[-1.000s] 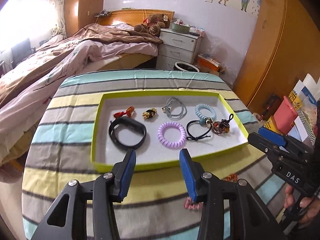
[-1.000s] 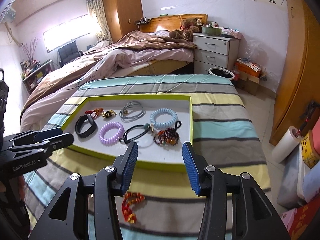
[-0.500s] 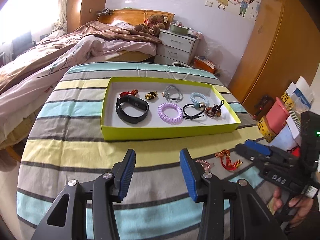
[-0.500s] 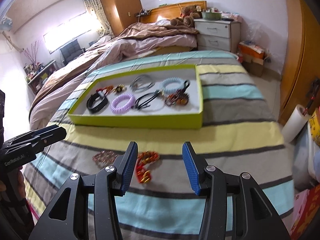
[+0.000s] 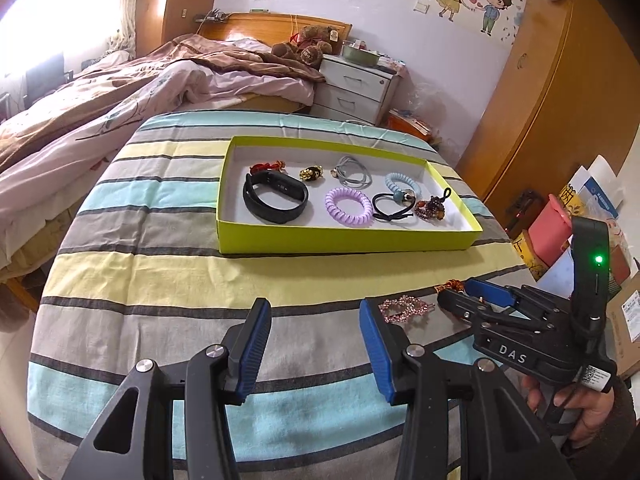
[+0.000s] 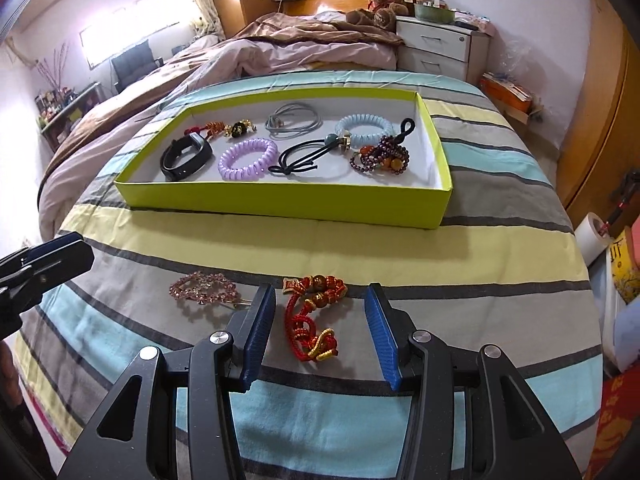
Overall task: Organize jewelry
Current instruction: 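Grasp red beaded tassel charm with right tool while left tool moves toward pink clip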
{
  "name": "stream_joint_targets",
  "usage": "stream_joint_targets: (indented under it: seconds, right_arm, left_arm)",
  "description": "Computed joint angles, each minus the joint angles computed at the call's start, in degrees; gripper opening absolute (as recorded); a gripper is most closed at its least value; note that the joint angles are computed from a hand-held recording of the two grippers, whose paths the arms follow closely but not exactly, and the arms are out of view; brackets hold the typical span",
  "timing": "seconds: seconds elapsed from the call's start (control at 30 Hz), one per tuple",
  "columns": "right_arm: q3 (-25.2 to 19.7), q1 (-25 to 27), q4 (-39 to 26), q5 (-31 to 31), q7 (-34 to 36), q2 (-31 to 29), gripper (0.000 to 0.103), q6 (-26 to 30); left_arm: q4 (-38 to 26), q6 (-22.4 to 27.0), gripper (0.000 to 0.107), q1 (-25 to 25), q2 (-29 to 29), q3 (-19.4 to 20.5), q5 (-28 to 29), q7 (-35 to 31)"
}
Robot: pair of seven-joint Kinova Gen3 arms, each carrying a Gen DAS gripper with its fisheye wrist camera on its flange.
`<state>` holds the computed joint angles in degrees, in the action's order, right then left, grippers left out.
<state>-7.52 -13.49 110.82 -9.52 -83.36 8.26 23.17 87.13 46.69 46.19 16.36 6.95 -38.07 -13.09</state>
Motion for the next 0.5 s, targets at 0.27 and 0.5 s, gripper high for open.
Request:
stream_joint_targets:
  seconds: [0.27, 0.5]
  right_arm:
    - [2.04, -4.13, 0.23, 8.64, -8.33, -0.28, 0.047, 0.02]
    - [1.64, -4.23, 1.24, 11.59, -11.15, -1.10, 0.020, -0.69]
  left_arm:
    - [0.34, -1.18, 0.046, -0.83, -0.02, 0.08, 1.35, -0.96]
    - [-0.45, -1.61, 0.046, -1.38, 0.62, 0.19, 2.72, -3.26]
